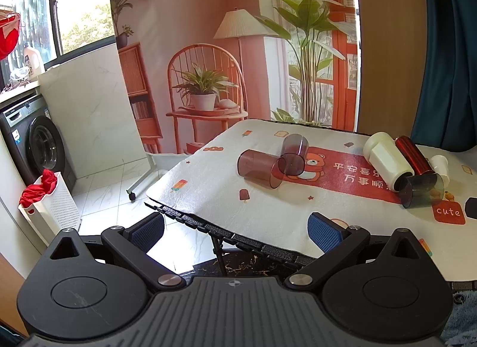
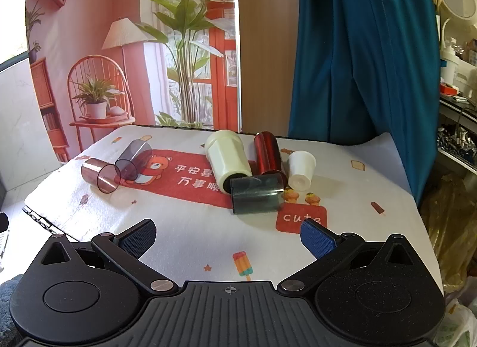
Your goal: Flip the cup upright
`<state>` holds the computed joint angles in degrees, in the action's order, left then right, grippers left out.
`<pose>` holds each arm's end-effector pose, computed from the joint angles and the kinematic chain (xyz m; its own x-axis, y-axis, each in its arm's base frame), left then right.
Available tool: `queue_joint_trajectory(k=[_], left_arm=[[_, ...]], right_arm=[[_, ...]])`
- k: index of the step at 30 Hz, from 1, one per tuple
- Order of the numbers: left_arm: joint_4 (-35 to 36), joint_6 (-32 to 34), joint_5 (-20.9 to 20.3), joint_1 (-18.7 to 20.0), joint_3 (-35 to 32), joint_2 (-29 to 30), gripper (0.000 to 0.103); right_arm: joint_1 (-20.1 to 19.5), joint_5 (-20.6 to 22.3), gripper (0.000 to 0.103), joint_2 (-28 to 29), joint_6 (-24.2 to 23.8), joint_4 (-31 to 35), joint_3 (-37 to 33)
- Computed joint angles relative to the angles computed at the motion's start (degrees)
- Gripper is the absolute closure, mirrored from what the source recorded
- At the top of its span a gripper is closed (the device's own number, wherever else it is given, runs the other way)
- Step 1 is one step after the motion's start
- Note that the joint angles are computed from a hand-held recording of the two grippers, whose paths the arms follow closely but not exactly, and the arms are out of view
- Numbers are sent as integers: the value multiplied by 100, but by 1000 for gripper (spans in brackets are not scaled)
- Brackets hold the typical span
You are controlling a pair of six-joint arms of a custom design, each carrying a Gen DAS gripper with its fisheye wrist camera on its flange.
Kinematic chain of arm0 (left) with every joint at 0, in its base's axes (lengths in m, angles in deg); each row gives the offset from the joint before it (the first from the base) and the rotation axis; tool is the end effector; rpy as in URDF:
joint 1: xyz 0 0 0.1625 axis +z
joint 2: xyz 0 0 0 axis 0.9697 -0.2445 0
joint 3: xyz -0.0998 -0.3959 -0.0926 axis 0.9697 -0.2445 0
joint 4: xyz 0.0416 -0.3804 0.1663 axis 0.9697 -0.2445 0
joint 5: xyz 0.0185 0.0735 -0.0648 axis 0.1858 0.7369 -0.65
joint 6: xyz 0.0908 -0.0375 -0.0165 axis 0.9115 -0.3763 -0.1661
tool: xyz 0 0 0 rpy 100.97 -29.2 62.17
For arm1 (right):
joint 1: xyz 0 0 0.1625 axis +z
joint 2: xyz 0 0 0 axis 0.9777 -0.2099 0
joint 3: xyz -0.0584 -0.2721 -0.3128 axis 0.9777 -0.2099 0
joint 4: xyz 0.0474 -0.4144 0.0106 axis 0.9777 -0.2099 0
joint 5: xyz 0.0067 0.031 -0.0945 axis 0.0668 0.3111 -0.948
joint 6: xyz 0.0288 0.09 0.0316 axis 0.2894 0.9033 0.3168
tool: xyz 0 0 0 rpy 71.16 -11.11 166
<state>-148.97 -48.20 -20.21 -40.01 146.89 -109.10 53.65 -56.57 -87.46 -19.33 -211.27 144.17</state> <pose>-0.2052 -0.4345 0.4314 -0.5417 -0.3283 -0.7738 0.5553 0.5513 -0.6227 0.4824 -0.4606 0.1305 -0.7542 -0.0805 0.6517 -0.5917 0.5137 -0.6213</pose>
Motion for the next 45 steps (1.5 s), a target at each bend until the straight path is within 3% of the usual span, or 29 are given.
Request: queue_joint_trajectory(k=[45], left_arm=[[-126, 46, -51, 28, 97, 10, 0]], right_arm=[[-28, 15, 0, 1, 39, -11, 54]])
